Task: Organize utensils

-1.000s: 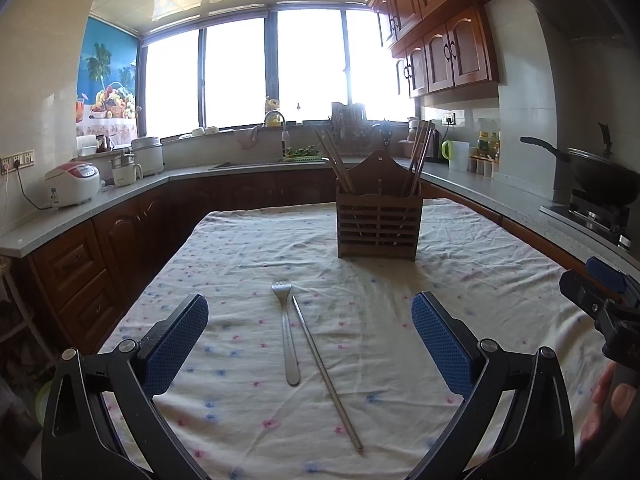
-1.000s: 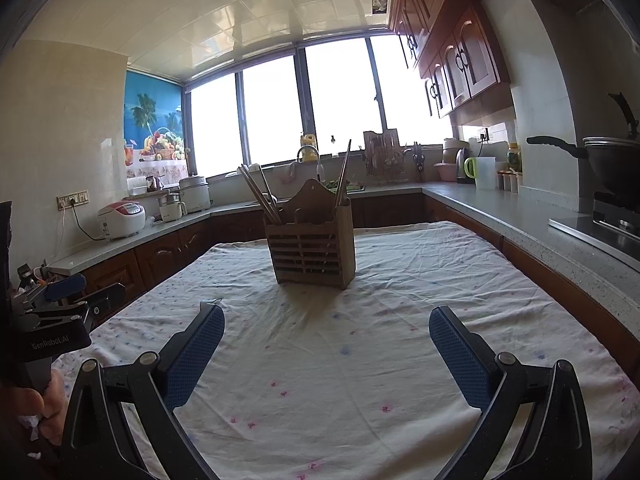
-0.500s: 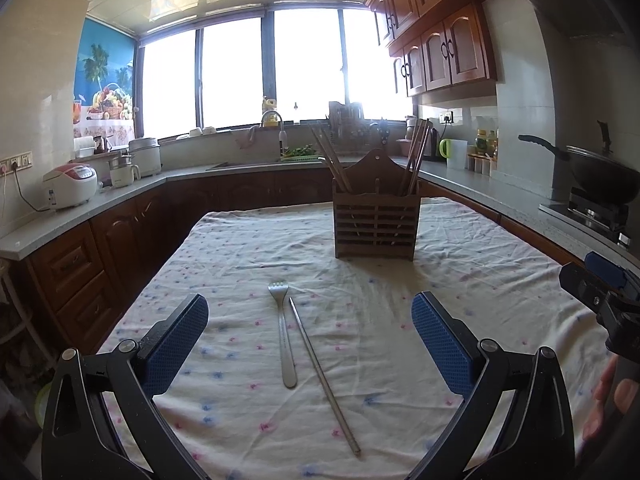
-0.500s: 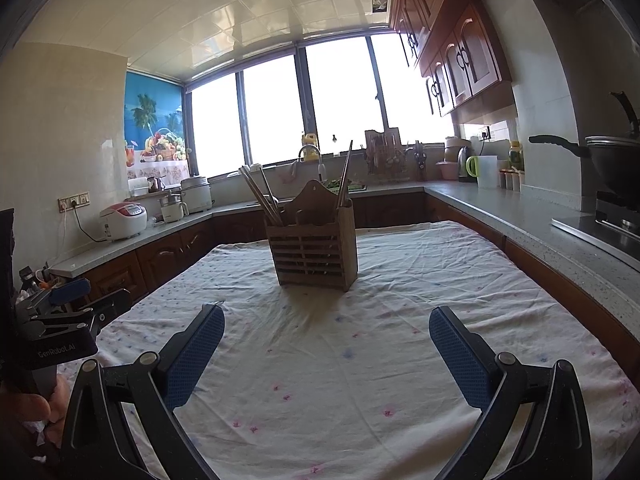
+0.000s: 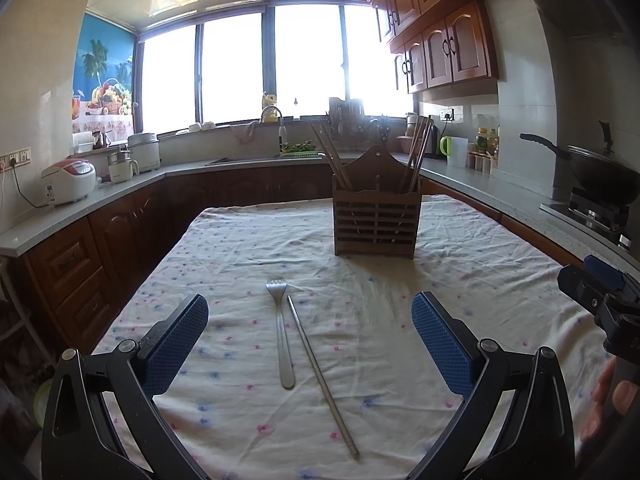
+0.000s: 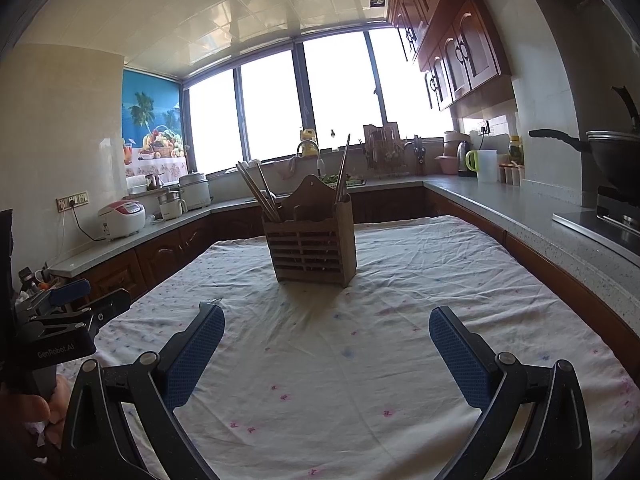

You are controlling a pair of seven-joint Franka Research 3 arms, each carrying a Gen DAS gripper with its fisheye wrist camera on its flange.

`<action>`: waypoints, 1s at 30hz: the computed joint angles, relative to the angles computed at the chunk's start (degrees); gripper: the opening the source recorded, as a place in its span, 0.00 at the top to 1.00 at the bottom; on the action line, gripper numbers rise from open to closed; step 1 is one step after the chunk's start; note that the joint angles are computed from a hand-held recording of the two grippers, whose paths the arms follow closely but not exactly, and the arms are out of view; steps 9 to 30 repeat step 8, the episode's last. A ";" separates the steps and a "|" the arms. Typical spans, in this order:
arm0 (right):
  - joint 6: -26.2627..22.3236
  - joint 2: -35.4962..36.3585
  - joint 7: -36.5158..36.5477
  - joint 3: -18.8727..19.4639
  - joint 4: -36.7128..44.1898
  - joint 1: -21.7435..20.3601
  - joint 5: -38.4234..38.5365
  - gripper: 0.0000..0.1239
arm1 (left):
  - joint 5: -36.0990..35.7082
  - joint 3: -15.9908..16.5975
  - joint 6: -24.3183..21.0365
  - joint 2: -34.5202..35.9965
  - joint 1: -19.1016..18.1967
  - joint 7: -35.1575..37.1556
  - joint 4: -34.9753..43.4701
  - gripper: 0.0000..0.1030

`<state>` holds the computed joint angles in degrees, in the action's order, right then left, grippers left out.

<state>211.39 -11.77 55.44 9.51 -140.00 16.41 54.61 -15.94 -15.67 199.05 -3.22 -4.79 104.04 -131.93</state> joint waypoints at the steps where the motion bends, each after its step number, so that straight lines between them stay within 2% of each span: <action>1: -0.06 -0.05 0.19 -0.13 -0.05 0.02 -0.20 0.17 | 0.52 0.22 -0.04 0.02 -0.12 -0.51 0.04 0.00; 8: -0.62 0.11 -0.60 0.15 0.37 -0.38 0.54 0.17 | 4.25 1.33 -0.22 0.18 -0.54 -4.10 0.25 0.00; 30: -0.62 0.11 -0.60 0.15 0.37 -0.38 0.54 0.17 | 4.25 1.33 -0.22 0.18 -0.54 -4.10 0.25 0.00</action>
